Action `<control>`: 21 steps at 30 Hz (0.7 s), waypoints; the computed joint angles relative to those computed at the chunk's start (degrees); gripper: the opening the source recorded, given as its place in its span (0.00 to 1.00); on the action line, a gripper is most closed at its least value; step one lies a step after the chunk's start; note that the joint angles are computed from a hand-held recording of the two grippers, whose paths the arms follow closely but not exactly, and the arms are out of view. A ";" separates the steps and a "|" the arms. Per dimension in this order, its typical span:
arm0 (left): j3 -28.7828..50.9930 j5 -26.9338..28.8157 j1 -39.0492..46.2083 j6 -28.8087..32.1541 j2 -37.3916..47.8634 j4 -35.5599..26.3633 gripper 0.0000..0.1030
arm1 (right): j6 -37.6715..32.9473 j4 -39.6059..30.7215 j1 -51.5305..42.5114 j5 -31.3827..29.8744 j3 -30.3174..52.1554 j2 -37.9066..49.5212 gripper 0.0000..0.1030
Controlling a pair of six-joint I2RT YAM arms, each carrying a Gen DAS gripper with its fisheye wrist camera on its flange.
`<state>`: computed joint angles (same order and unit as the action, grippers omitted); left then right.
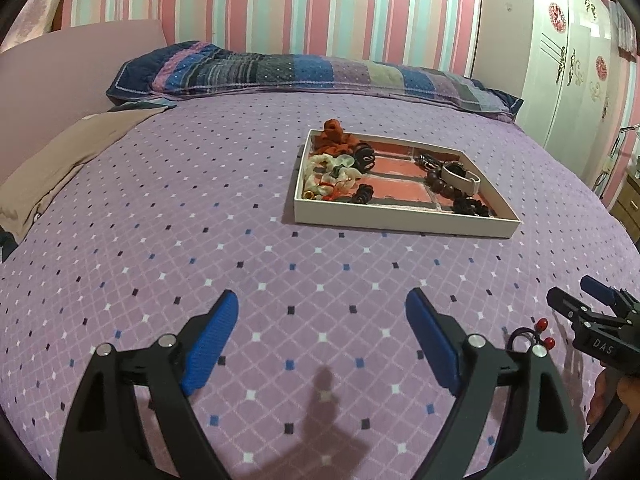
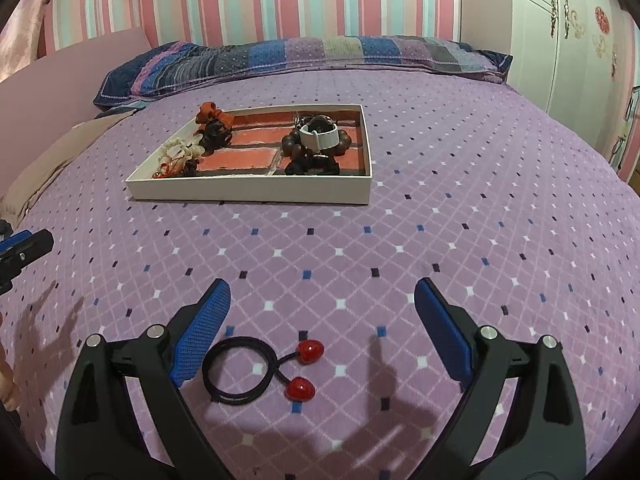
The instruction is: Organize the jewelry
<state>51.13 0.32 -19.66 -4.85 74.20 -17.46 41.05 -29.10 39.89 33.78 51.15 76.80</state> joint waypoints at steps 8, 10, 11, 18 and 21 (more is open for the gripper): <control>-2.14 -0.42 -0.36 -0.22 -2.69 -0.51 0.82 | 2.13 -1.17 2.48 1.45 -0.34 0.25 0.89; -2.75 -0.79 -0.53 -0.29 -3.64 -0.70 0.85 | 2.57 -1.63 3.29 2.14 -0.25 0.41 0.89; -3.13 -0.89 -0.60 -0.44 -4.18 -0.69 0.90 | 2.91 -1.98 3.83 2.73 -0.16 0.35 0.89; -5.14 -3.66 -1.84 -1.45 -9.51 -3.19 0.91 | 7.10 -7.72 8.79 8.58 2.74 -0.39 0.93; -4.28 -3.44 -1.88 -1.97 -11.15 -5.01 0.91 | 9.23 -11.73 10.75 11.68 5.81 -0.05 0.96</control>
<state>46.85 -3.12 -21.54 -6.81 63.05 -22.47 50.29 -40.83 50.64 45.46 56.96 76.74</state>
